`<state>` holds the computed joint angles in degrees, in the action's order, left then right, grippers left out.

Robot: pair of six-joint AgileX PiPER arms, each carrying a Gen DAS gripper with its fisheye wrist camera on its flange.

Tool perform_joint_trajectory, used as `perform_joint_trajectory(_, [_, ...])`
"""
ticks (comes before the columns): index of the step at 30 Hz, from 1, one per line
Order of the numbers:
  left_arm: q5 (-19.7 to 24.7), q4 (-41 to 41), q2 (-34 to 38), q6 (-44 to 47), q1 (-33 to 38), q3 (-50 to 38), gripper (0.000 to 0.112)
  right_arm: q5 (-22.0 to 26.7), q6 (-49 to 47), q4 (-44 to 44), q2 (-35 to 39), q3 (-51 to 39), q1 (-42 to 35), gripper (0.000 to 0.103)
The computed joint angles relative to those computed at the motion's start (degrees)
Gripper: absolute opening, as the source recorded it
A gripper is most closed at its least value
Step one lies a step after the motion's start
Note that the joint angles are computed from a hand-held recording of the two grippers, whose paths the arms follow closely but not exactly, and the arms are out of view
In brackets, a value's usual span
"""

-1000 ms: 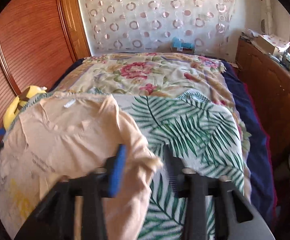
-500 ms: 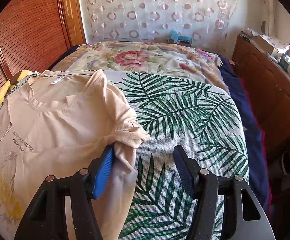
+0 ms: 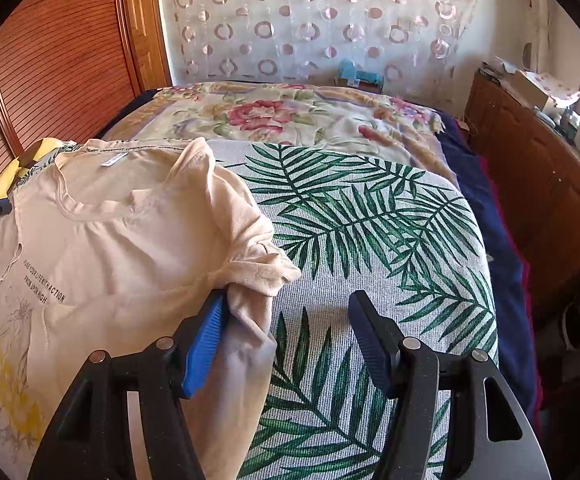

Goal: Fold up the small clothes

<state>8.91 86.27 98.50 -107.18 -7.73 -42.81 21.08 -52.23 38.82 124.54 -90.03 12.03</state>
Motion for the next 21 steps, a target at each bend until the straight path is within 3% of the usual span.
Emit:
perform_joint_trajectory(2, [-0.27, 4.82, -0.15, -4.30, -0.18, 0.48, 0.045, -0.06, 0.02, -0.08, -0.01, 0.04, 0.01, 0.065])
perform_joint_trajectory(6, [1.94, 1.11, -0.21, -0.64, -0.98, 0.39, 0.019, 0.00, -0.16, 0.08, 0.05, -0.02, -0.05, 0.065])
perform_joint_trajectory(9, [-1.05, 2.97, -0.55, -2.28, 0.93, 0.50, 0.008, 0.20, -0.57, 0.48, 0.04, -0.03, -0.20, 0.065])
perform_joint_trajectory(11, [-1.09, 0.15, -0.62, 0.92, 0.79, 0.17, 0.005, 1.03, -4.68, 3.73, 0.16, 0.01, -0.54, 0.054])
perform_joint_trajectory(13, [-2.73, 1.87, -1.55, -0.77, 0.78, 0.52, 0.003, 3.89, -10.75, 8.43, 0.56, -0.54, -0.93, 0.005])
perform_joint_trajectory(16, [-2.05, 7.82, -4.89, -8.19, -1.71, 1.92, 0.003, 1.61, -12.20, 7.26, -1.01, 1.59, 0.97, 0.005])
perform_joint_trajectory(21, [3.58, 2.81, -14.43, -5.69, -9.52, 5.15, 0.003, 0.81, -28.73, 24.58, -8.52, 9.71, 0.73, 0.005])
